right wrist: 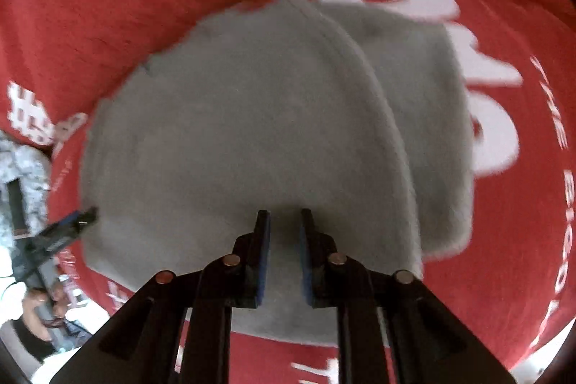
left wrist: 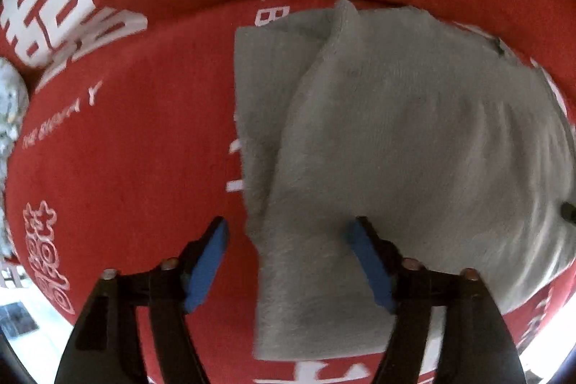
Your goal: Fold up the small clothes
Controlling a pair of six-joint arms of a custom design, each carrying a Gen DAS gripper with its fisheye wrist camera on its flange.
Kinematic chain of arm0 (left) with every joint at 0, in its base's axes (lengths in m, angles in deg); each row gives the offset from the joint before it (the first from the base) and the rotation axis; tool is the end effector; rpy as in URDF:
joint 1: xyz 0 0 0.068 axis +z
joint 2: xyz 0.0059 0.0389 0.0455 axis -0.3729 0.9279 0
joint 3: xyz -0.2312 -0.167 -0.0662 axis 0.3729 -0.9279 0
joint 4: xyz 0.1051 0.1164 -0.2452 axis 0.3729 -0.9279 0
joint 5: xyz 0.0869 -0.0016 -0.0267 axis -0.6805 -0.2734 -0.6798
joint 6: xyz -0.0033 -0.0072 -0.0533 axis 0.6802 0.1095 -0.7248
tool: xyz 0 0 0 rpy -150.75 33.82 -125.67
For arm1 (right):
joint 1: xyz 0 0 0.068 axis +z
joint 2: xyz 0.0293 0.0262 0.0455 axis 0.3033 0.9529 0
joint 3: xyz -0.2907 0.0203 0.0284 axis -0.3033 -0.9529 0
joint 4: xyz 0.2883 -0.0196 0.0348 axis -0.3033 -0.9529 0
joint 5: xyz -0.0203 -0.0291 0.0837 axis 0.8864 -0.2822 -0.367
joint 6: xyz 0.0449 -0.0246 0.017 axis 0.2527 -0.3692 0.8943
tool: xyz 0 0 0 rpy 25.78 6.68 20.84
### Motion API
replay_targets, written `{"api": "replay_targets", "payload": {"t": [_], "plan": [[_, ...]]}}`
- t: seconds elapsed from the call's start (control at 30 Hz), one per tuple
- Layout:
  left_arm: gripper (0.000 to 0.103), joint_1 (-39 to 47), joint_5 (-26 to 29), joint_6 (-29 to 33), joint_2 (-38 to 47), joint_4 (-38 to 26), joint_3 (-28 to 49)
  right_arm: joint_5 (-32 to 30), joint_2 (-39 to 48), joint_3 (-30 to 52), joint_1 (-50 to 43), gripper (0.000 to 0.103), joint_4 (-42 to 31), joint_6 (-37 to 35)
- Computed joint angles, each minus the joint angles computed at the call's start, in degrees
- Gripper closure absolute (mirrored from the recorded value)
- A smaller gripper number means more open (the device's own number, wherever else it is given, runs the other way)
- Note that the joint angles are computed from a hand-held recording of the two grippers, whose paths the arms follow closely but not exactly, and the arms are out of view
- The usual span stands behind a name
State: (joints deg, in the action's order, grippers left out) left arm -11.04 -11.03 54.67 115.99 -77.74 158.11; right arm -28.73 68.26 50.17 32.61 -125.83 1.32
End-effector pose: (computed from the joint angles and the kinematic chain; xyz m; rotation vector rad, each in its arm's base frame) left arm 0.3578 0.0701 0.1953 0.4451 3.0008 0.1207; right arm 0.2360 0.0711 0.2277 0.6400 2.9167 0.4742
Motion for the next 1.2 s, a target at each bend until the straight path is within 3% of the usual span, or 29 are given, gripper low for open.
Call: {"api": "replay_targets", "payload": {"t": [0.1,0.2,0.27,0.3,0.33,0.4,0.53,0.6,0.67,0.7,0.77,0.87,1.03,1.2], "plan": [[0.022,2.2,-2.9,5.0,0.1,-0.7,0.3,6.0,-4.2,-0.3,1.9,0.09,-5.3,1.3],[0.022,6.6,-1.8,6.7,2.0,-6.6,4.1,6.3,-8.8,0.7,1.0,0.083,-12.4,4.9],[0.022,9.5,1.3,6.5,4.3,-12.9,7.7,3.1,-16.0,-1.5,0.4,0.068,-14.1,10.1],[0.022,10.6,2.9,6.0,5.6,-16.0,9.1,2.0,-19.3,-2.6,0.3,0.048,-14.7,13.4],[0.022,11.7,4.9,5.1,7.1,-19.2,10.5,1.2,-22.9,-4.0,0.5,0.038,-15.3,18.1],[0.022,13.6,9.1,2.2,9.9,-24.1,11.9,-1.3,-31.0,-8.5,0.9,0.038,-15.3,29.4],[0.022,14.4,11.6,-2.0,10.6,-23.9,10.5,-2.1,-45.0,-17.5,0.2,0.039,-11.8,46.9],[0.037,14.2,12.4,-3.5,10.1,-22.8,9.6,-2.4,-48.0,-20.2,-1.3,0.046,-9.3,50.2],[0.076,13.6,12.0,-4.1,11.5,-22.0,11.0,-4.5,-47.2,-21.9,-4.5,0.083,-7.7,49.7],[0.082,13.5,12.8,-3.3,11.4,-22.2,11.4,-4.9,-45.7,-21.7,-5.2,0.095,-7.5,48.6],[0.093,13.3,12.9,-1.9,11.3,-22.0,12.8,-5.1,-39.1,-17.6,-6.8,0.095,-9.0,40.9],[0.093,12.9,12.2,1.0,9.6,-21.2,12.4,-4.2,-33.4,-11.1,-7.3,0.095,-13.6,30.5],[0.093,13.1,11.5,0.8,10.5,-18.7,10.5,-5.2,-28.0,-13.2,-9.1,0.094,-13.8,24.3],[0.092,14.2,9.9,6.0,8.5,-20.9,11.7,-3.8,-24.8,-12.4,-5.4,0.09,-13.1,25.8]]}}
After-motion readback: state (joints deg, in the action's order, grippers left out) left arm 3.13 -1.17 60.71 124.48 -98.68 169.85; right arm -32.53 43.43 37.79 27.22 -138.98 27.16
